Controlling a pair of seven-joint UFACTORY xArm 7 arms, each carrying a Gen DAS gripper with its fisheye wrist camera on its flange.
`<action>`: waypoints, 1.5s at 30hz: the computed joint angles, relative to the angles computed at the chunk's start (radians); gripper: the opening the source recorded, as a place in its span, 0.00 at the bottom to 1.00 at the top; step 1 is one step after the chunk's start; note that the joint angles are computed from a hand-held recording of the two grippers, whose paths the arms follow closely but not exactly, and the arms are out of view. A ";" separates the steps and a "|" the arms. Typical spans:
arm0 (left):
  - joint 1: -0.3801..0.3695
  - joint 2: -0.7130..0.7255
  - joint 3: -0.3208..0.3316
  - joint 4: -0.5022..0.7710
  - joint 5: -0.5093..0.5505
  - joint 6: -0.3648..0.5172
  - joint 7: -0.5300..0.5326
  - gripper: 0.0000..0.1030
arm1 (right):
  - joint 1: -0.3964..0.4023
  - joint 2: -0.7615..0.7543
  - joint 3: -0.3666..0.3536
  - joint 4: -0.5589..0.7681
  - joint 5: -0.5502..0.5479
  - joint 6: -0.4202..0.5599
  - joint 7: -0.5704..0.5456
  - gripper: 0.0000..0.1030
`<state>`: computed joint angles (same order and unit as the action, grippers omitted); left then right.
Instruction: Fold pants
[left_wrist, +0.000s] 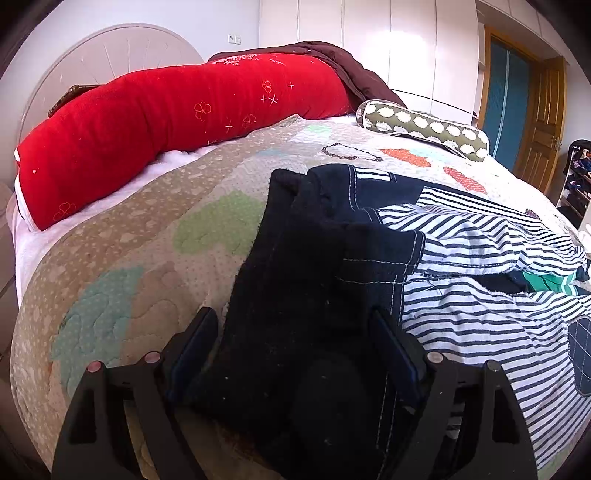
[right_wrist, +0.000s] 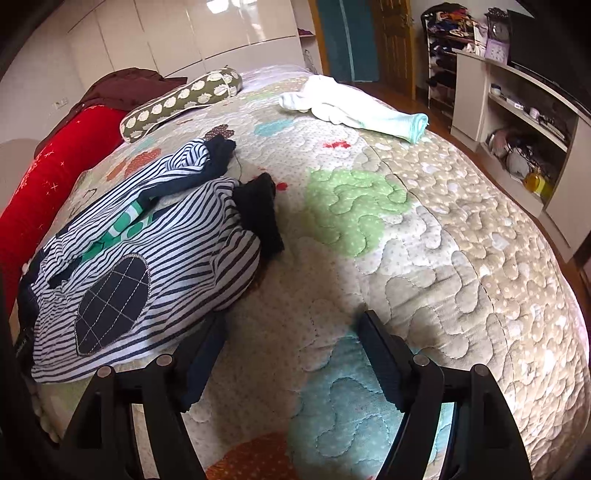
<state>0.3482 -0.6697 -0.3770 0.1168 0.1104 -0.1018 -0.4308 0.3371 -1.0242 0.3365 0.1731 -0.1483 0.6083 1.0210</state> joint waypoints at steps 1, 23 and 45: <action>0.007 -0.002 -0.010 0.001 -0.001 0.001 -0.003 0.82 | 0.002 -0.006 -0.003 -0.007 0.000 -0.009 -0.001 0.79; -0.369 -0.204 0.480 0.158 -0.121 0.437 0.355 0.69 | -0.032 0.053 -0.114 0.159 -0.005 -0.016 -0.364 0.78; -0.462 0.812 0.413 1.012 -0.459 0.722 0.847 0.84 | -0.069 1.162 -0.199 0.974 0.057 -0.078 -0.987 0.78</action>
<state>-0.1137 0.1424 0.0357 1.1287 -0.3490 0.6202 0.4166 0.2686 0.1376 0.1372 1.1470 -0.0915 0.5304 0.0345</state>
